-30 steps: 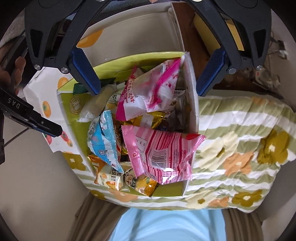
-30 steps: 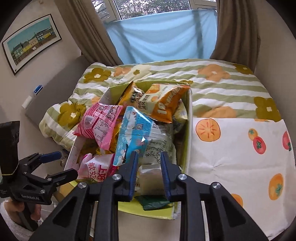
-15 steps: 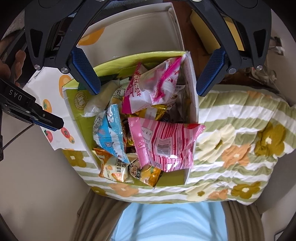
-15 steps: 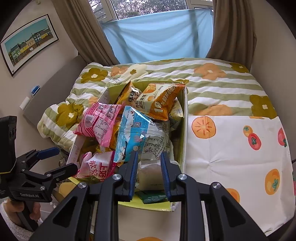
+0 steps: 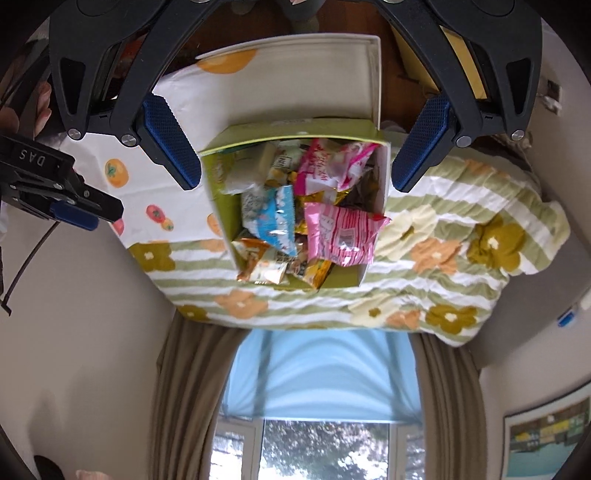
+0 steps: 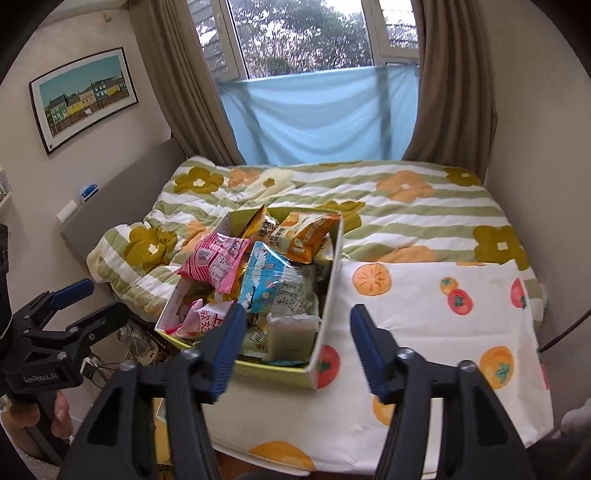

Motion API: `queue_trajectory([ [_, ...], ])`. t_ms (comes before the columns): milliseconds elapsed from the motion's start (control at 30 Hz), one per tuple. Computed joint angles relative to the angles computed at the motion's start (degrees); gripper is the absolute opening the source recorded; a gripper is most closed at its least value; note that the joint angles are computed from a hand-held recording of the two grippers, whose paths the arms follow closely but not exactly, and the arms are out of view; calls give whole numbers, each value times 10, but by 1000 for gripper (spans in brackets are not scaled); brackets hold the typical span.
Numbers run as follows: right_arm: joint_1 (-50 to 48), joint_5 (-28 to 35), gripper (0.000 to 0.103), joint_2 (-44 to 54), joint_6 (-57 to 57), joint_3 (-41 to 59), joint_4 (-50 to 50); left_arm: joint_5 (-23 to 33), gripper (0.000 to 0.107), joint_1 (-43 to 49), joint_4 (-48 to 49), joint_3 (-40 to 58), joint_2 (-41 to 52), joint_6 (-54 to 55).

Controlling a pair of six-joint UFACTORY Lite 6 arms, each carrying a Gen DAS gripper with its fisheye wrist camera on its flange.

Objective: Organize snacks

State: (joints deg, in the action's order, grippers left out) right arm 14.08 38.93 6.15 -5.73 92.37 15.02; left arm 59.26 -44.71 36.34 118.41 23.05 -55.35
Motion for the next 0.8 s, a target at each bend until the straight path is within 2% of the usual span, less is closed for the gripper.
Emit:
queue_trajectory([
  [33,-10,1,66,-28,-13,-22,8,20,102,-28,28,0,-5,-31],
  [100,-30,3,89,-93,-22,-71,7,52,102,-76,76,-5,-16,-84],
  [200,-51,8,99,-178,-13,-128,-14,91,102,-136,115,-5,-22,-145],
  [333,-67,8,100,-256,12,-189,-59,151,102,-199,152,28,3,-176],
  [433,-91,7,100,-300,-3,-230,-54,189,102,-231,167,57,28,-180],
  [600,-118,8,100,-347,-27,-265,-48,211,102,-254,174,86,50,-189],
  [800,-134,10,100,-373,-38,-281,-48,205,102,-262,185,77,48,-203],
])
